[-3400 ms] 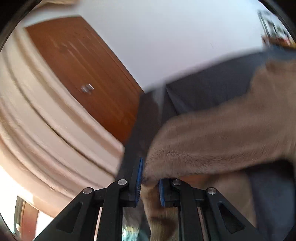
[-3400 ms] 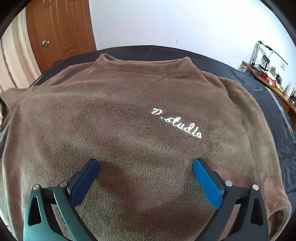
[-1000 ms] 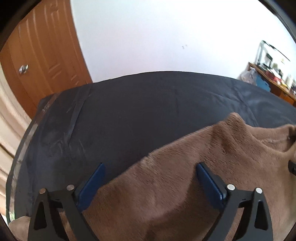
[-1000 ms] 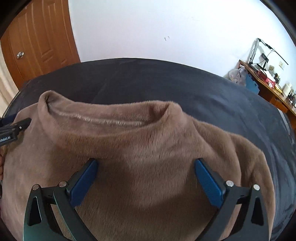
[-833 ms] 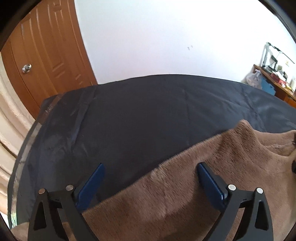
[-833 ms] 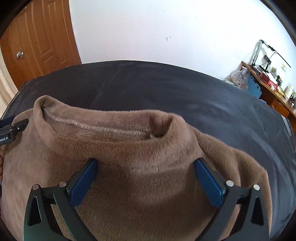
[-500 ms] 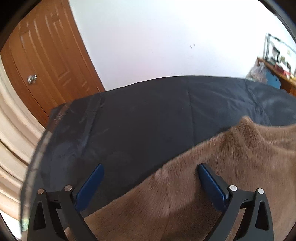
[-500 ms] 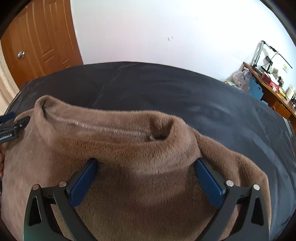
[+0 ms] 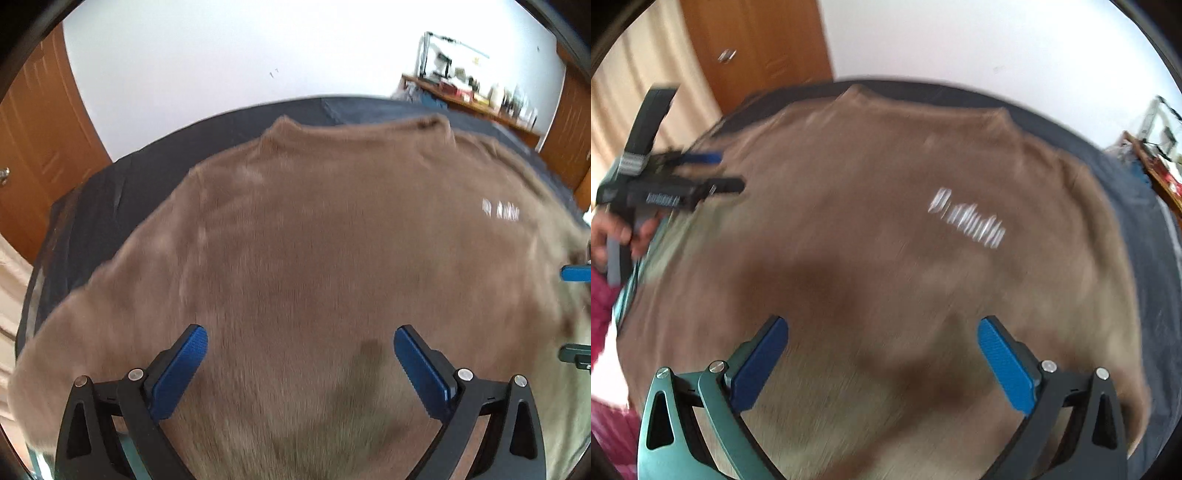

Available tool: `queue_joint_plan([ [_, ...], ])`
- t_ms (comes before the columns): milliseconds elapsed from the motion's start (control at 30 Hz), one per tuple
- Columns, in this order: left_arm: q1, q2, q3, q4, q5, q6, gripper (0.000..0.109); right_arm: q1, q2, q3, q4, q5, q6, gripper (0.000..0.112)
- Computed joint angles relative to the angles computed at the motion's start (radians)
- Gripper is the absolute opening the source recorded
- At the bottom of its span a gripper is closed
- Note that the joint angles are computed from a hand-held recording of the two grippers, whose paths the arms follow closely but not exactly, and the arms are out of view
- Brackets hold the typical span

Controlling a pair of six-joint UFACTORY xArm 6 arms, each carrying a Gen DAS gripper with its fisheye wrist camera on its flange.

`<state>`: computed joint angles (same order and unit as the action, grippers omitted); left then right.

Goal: Fold clothes

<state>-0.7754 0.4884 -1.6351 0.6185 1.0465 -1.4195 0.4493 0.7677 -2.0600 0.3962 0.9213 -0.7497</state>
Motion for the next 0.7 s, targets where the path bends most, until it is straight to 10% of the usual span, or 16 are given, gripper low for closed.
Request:
queue_joint_plan([
  [200, -0.001, -0.082, 0.172, 0.057, -0.103, -0.180, 0.103, 0.003, -0.106, 0.227, 0.042, -0.153, -0.087, 0.103],
  [700, 0.004, -0.019, 0.069, -0.016, -0.064, -0.180, 0.103, 0.002, -0.259, 0.494, 0.250, -0.379, -0.224, 0.103],
])
